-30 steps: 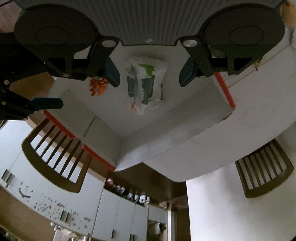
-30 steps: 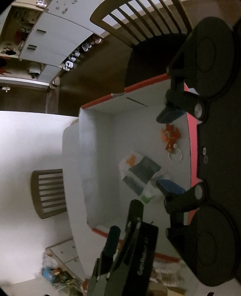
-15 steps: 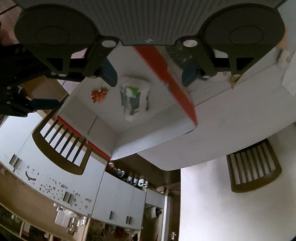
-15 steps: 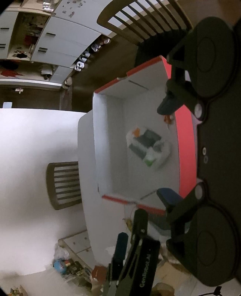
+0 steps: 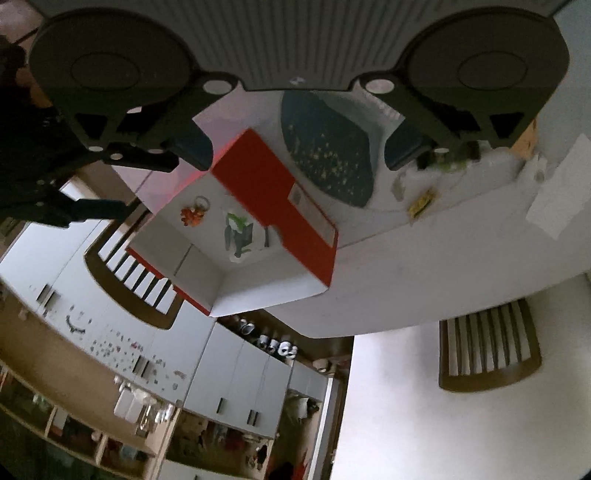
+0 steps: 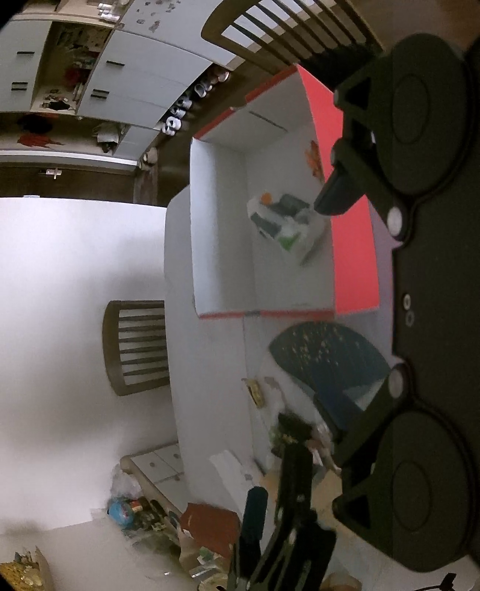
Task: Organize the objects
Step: 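Withdraw both tools from the box back toward the table items, then grasp the brown paper bag with left tool while right tool grasps the cotton swab pack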
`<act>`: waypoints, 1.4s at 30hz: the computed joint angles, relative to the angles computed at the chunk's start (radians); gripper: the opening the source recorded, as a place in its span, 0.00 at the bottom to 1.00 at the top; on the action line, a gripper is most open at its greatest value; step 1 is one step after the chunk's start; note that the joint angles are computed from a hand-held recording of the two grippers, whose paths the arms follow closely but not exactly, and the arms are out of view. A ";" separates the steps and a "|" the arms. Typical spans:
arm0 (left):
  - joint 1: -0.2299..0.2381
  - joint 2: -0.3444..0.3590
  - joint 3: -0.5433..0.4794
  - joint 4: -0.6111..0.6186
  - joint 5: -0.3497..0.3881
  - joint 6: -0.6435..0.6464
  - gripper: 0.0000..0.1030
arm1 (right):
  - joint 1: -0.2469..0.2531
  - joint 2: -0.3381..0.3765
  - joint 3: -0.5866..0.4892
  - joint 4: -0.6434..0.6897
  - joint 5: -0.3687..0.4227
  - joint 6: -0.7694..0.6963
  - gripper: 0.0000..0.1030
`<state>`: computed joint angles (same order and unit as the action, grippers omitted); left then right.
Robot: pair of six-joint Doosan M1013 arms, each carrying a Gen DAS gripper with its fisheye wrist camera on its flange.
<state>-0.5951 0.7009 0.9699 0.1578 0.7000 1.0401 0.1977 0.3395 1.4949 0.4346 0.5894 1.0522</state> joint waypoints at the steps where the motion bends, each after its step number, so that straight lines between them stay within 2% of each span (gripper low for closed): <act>1: 0.004 -0.017 0.032 -0.003 -0.025 -0.006 0.97 | 0.007 -0.003 0.006 -0.009 -0.005 0.010 0.98; 4: 0.008 -0.062 0.117 0.039 -0.088 -0.053 1.00 | 0.025 -0.014 0.025 -0.033 -0.023 0.039 0.98; 12: 0.030 -0.141 0.286 0.099 -0.185 -0.136 1.00 | 0.072 -0.023 0.052 -0.065 -0.040 0.084 0.98; 15: 0.034 -0.160 0.341 0.157 -0.209 -0.191 1.00 | 0.092 -0.019 0.058 -0.078 -0.053 0.070 0.98; 22: 0.053 -0.183 0.443 0.205 -0.283 -0.318 1.00 | 0.121 0.005 0.055 -0.077 -0.053 0.074 0.98; 24: 0.052 -0.180 0.454 0.241 -0.272 -0.352 1.00 | 0.128 0.013 0.051 -0.068 -0.052 0.057 0.99; 27: 0.047 -0.171 0.459 0.283 -0.255 -0.336 1.00 | 0.140 0.029 0.044 -0.069 -0.046 0.045 0.99; 31: 0.028 -0.152 0.452 0.422 -0.196 -0.360 1.00 | 0.152 0.055 0.022 -0.072 -0.019 0.036 0.99; 34: 0.035 -0.140 0.447 0.361 -0.197 -0.291 1.00 | 0.162 0.075 0.006 -0.085 0.002 0.030 0.99; 42: 0.034 -0.113 0.434 0.370 -0.176 -0.269 1.00 | 0.180 0.130 -0.043 -0.120 0.068 0.043 0.99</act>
